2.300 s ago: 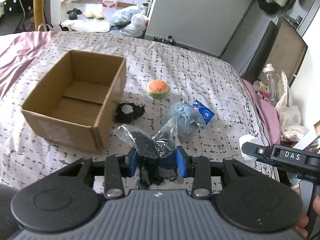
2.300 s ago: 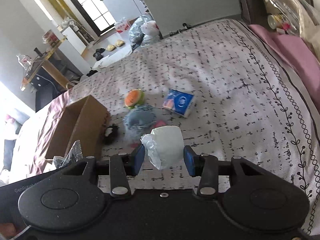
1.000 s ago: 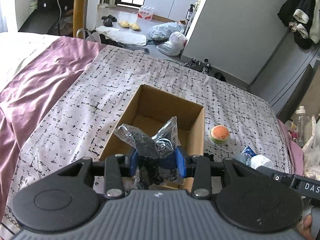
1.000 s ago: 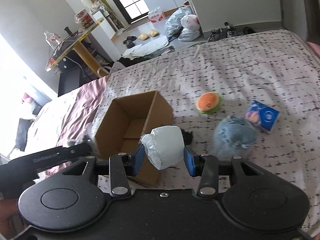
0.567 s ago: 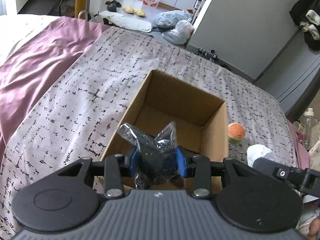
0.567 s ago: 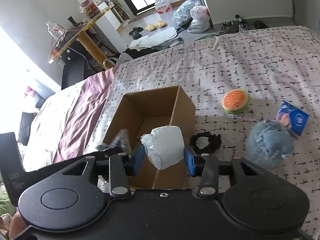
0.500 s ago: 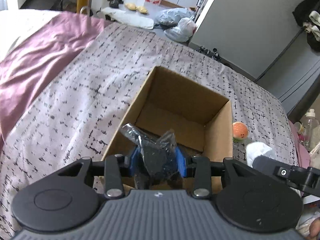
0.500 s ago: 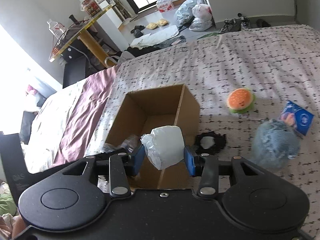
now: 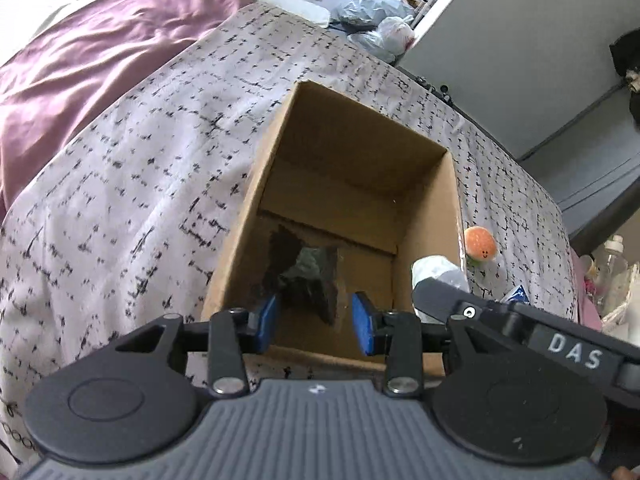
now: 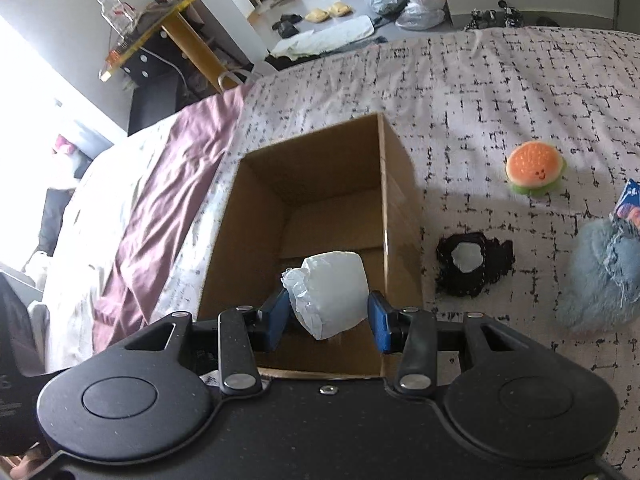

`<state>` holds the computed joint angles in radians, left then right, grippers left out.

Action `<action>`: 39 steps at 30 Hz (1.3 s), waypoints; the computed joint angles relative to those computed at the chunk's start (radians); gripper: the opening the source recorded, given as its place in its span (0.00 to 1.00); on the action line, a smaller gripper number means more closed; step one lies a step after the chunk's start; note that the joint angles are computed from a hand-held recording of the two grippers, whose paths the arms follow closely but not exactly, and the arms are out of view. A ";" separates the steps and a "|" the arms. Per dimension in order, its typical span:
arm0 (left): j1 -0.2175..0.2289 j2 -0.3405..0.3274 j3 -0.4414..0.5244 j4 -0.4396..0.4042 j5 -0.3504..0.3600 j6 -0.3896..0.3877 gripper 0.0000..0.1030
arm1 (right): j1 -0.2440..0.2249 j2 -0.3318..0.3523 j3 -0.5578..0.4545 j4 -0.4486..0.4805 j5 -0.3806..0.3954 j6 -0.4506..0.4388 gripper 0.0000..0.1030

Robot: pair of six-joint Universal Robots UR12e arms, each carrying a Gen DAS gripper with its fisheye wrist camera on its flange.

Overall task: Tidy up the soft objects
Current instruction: 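Carry both bags over the cardboard box and open both tools to drop them, then grasp the blue fuzzy glove with the right tool while the left tool grasps the black scrunchie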

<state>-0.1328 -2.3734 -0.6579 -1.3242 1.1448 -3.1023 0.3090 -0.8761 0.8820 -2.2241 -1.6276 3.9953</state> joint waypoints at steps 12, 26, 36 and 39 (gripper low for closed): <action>0.004 0.028 -0.010 0.061 0.018 -0.018 0.52 | 0.001 -0.042 0.050 -0.033 0.010 0.027 0.55; -0.027 0.108 -0.105 0.126 0.029 0.044 0.81 | -0.003 -0.208 0.291 -0.174 -0.098 0.005 0.88; -0.053 0.163 -0.187 0.181 0.037 0.040 0.82 | -0.017 -0.299 0.427 -0.221 -0.150 0.019 0.88; -0.063 0.170 -0.196 0.186 0.038 0.046 0.82 | -0.020 -0.322 0.463 -0.240 -0.172 0.028 0.88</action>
